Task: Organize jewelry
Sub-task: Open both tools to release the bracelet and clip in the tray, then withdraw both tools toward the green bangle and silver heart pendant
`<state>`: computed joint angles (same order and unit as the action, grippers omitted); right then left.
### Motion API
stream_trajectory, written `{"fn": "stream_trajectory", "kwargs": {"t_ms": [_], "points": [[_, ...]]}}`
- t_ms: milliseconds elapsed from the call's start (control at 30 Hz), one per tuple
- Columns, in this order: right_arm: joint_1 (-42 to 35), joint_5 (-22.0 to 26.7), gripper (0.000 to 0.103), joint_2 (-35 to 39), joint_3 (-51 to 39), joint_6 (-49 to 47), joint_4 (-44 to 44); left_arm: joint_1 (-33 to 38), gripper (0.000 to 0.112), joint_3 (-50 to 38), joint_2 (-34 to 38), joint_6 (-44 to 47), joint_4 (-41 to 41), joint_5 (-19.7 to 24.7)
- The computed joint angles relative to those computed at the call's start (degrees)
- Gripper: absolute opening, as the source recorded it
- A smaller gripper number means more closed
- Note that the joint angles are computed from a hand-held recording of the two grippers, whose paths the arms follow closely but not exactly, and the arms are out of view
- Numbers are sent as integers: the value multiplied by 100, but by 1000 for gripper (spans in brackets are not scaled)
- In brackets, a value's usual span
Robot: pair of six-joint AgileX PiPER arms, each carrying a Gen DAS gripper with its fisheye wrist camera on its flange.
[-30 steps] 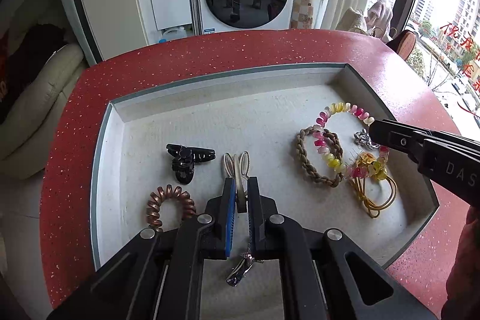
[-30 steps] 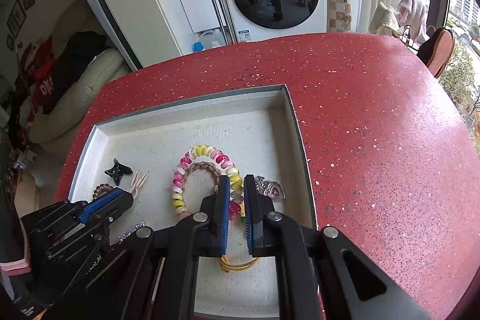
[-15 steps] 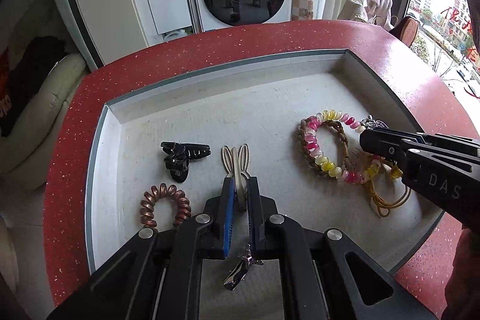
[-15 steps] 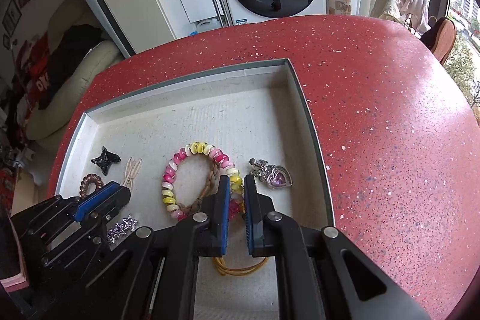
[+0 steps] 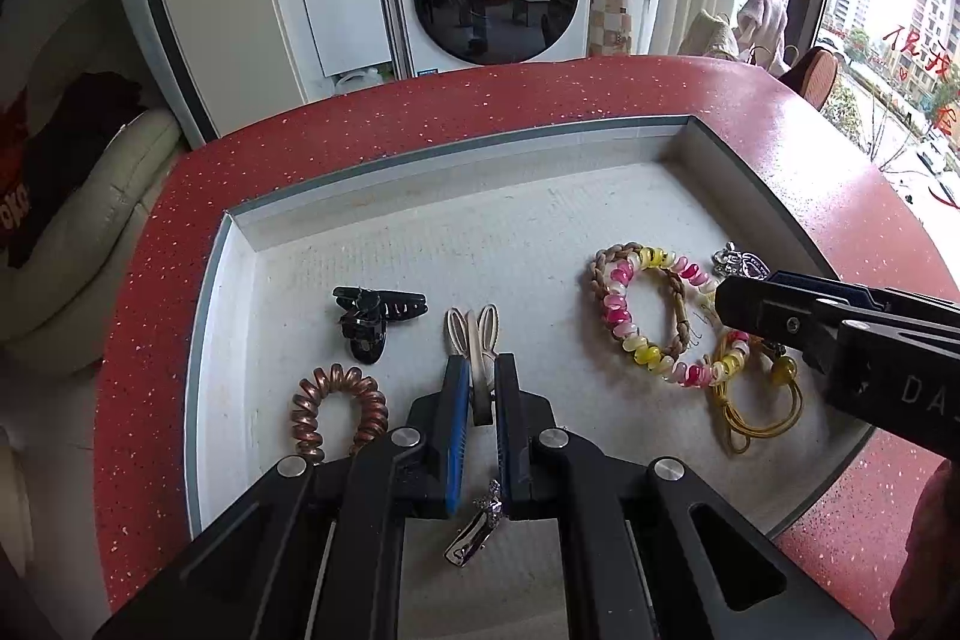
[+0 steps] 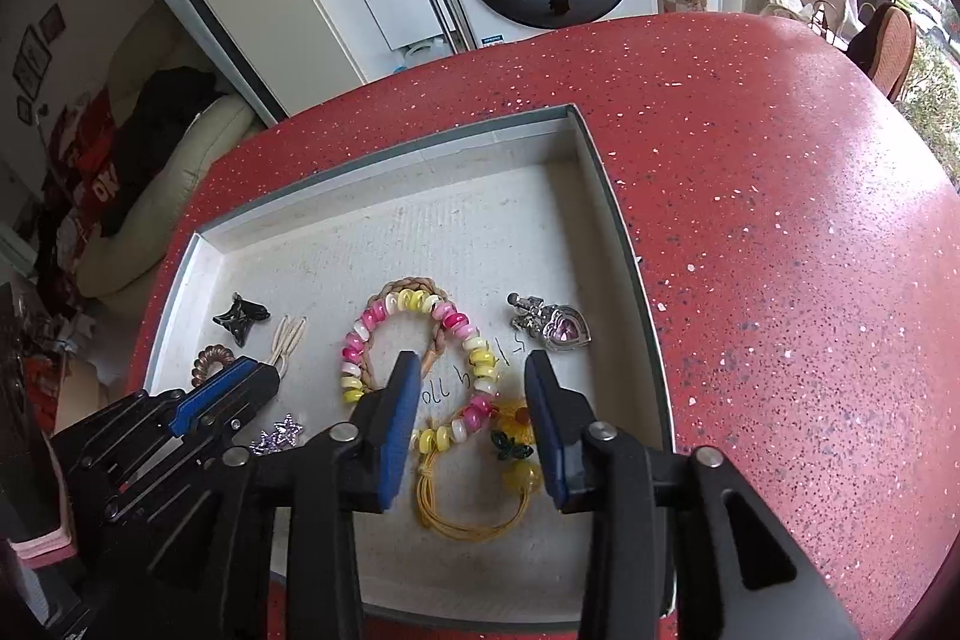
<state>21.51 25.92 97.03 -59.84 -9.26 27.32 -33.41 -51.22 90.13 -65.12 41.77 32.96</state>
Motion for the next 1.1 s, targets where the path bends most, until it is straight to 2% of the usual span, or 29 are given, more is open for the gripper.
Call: {"fn": "stream_trajectory", "kwargs": {"t_ms": [100,300,633,800,833,867,900,933,1100], "points": [[-41,-20,44,-201,134,-223,271,-115,26,51,-117,-329,282,122],[-126,0,47,-502,308,-561,725,-96,26,49,-249,-423,308,198],[-278,159,47,-709,478,-920,1142,249,26,284,-516,135,-320,-228],[-338,233,47,-749,534,-1055,1322,176,26,221,-502,-58,-205,-47],[-342,238,47,-768,546,-1057,1323,194,35,221,-515,-58,-229,-42],[-347,248,47,-779,547,-1060,1326,208,52,220,-534,-62,-251,-21],[-364,276,47,-790,552,-1104,1371,202,95,232,-570,-184,-178,13],[-382,303,47,-798,559,-1151,1428,139,103,292,-631,-531,114,24],[-397,318,47,-826,580,-1134,1415,62,103,216,-684,-506,216,184]]}}
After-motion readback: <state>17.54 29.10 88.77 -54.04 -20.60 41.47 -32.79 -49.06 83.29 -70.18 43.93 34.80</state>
